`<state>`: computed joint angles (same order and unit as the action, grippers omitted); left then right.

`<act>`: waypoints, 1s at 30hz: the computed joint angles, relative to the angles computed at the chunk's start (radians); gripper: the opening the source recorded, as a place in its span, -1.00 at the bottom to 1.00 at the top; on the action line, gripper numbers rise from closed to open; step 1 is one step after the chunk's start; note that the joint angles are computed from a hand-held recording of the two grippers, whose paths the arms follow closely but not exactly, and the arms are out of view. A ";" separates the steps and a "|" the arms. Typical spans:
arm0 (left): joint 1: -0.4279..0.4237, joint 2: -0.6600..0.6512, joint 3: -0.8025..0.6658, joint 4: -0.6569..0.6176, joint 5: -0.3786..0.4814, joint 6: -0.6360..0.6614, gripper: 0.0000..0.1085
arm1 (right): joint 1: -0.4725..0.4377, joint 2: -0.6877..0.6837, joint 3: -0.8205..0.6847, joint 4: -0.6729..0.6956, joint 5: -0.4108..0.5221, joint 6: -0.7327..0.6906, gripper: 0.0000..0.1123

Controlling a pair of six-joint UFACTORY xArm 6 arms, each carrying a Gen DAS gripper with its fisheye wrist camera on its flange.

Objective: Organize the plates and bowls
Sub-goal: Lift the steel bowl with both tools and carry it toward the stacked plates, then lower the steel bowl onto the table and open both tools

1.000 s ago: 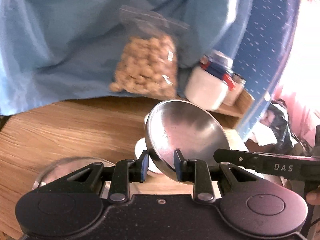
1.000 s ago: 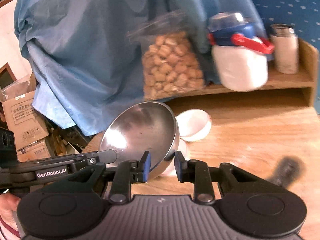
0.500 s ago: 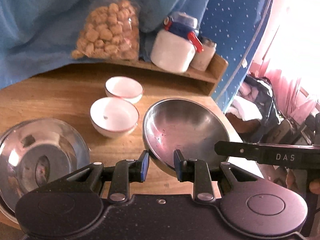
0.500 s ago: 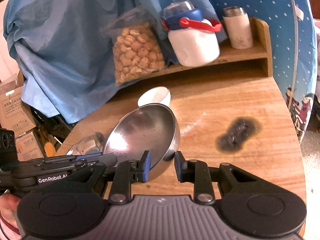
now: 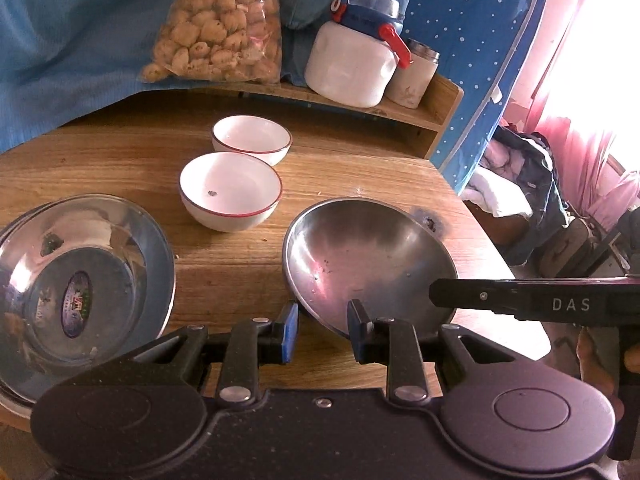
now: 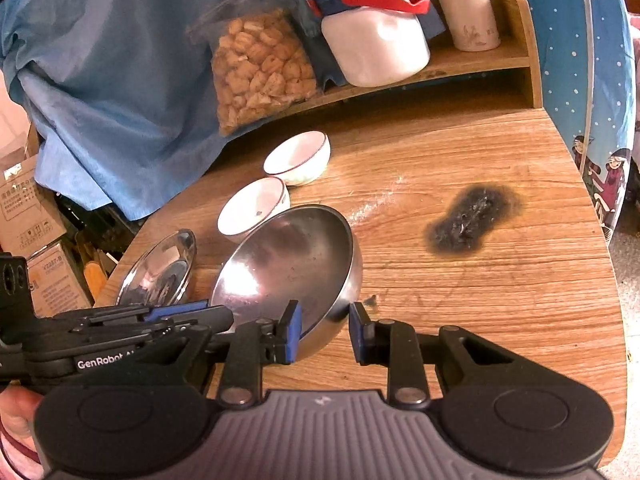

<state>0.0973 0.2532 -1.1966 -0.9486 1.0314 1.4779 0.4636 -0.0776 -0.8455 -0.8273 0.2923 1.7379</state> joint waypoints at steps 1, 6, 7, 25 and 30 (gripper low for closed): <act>-0.001 0.001 -0.002 0.001 -0.003 0.002 -0.48 | 0.002 0.003 -0.004 0.005 0.002 -0.006 -0.49; 0.004 0.007 -0.011 0.003 -0.002 -0.005 -0.48 | -0.003 0.015 -0.014 0.013 -0.011 -0.022 -0.48; 0.006 0.009 -0.013 0.003 0.003 -0.007 -0.48 | -0.004 0.015 -0.014 0.011 -0.014 -0.021 -0.47; 0.022 -0.004 -0.012 -0.029 -0.010 -0.028 0.08 | 0.023 -0.005 -0.027 -0.166 0.071 0.097 -0.10; 0.034 -0.023 -0.002 -0.107 -0.036 0.007 0.68 | 0.033 -0.023 -0.023 -0.243 0.100 0.157 0.22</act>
